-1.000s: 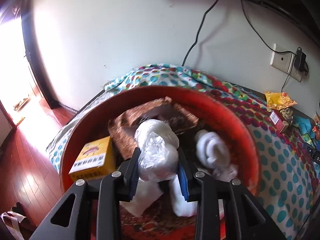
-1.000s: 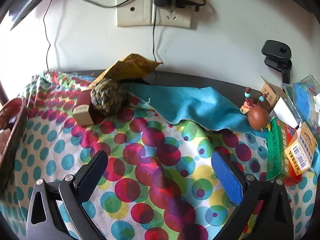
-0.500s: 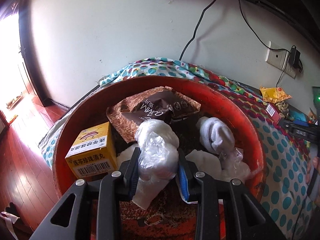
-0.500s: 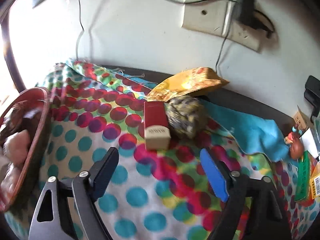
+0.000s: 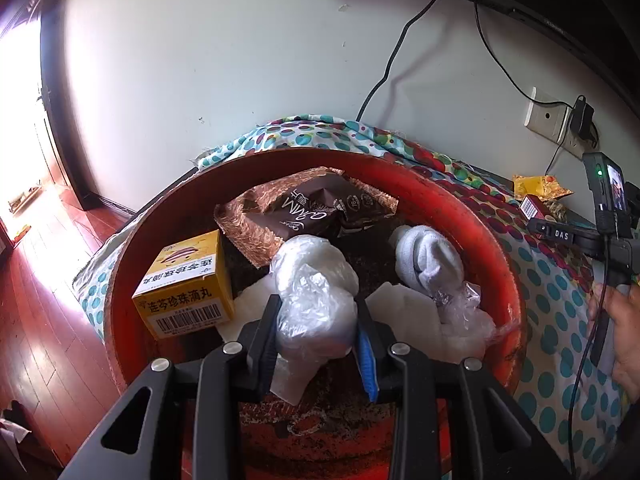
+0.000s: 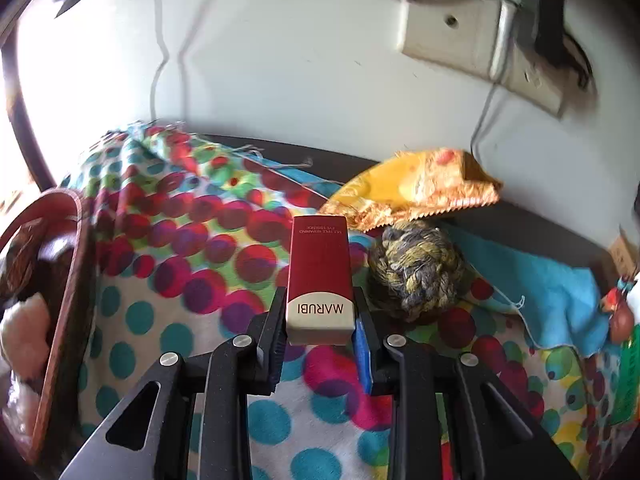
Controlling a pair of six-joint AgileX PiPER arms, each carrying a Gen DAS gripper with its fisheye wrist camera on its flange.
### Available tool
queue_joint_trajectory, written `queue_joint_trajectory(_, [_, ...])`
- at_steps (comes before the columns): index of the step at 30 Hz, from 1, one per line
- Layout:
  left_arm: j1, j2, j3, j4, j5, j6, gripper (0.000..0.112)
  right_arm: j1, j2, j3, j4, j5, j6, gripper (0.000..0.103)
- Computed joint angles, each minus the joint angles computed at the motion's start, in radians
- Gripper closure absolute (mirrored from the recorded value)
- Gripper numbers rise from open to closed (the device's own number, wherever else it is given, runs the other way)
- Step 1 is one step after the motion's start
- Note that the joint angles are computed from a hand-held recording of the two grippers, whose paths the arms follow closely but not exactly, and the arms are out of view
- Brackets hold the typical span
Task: Organize objects
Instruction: 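Carry the plastic bag into the tray with the left gripper while the right gripper grasps the red MARUBI box, then carry the red MARUBI box with the right gripper into the tray and release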
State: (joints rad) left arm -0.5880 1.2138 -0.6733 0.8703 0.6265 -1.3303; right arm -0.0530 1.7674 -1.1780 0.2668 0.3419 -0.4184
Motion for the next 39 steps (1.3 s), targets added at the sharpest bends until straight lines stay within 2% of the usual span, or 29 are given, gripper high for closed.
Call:
queue_joint_trajectory(4, [-0.030,0.003,-0.009,0.000,0.037,-0.010,0.078,0.016,-0.042,0.049,0.018,-0.025,-0.034,0.077])
queue_joint_trajectory(8, [-0.060,-0.009,-0.002,-0.006,0.065,-0.016,0.078,0.008,-0.081,0.091,0.108,-0.021,-0.128,0.077])
queue_joint_trajectory(14, [-0.117,-0.010,0.043,-0.056,0.063,-0.048,0.079,-0.041,-0.167,0.163,0.311,0.021,-0.335,0.076])
queue_joint_trajectory(20, [-0.044,0.060,0.001,-0.059,0.054,-0.042,0.079,-0.046,-0.275,0.193,0.423,0.096,-0.436,0.076])
queue_joint_trajectory(21, [-0.034,0.073,-0.008,-0.052,0.057,-0.051,0.079,-0.032,-0.294,0.195,0.415,0.106,-0.425,0.076])
queue_joint_trajectory(22, [-0.031,0.085,-0.017,-0.044,0.067,-0.058,0.075,-0.020,-0.310,0.196,0.416,0.120,-0.418,0.076])
queue_joint_trajectory(24, [-0.040,0.094,-0.035,-0.042,0.092,-0.052,0.055,0.021,-0.330,0.192,0.399,0.133,-0.383,0.076])
queue_joint_trajectory(25, [-0.066,0.091,-0.034,-0.017,0.127,-0.084,0.034,0.056,-0.349,0.195,0.379,0.134,-0.356,0.076])
queue_joint_trajectory(26, [-0.116,0.079,-0.027,0.036,0.191,-0.148,0.020,0.089,-0.353,0.193,0.356,0.127,-0.327,0.076])
queue_joint_trajectory(34, [-0.260,-0.114,0.048,0.046,0.326,-0.223,0.020,0.366,-0.379,0.227,0.063,0.066,-0.018,0.076])
queue_joint_trajectory(39, [-0.349,-0.210,0.073,0.037,0.417,-0.291,0.020,0.462,-0.381,0.245,-0.124,0.039,0.177,0.076])
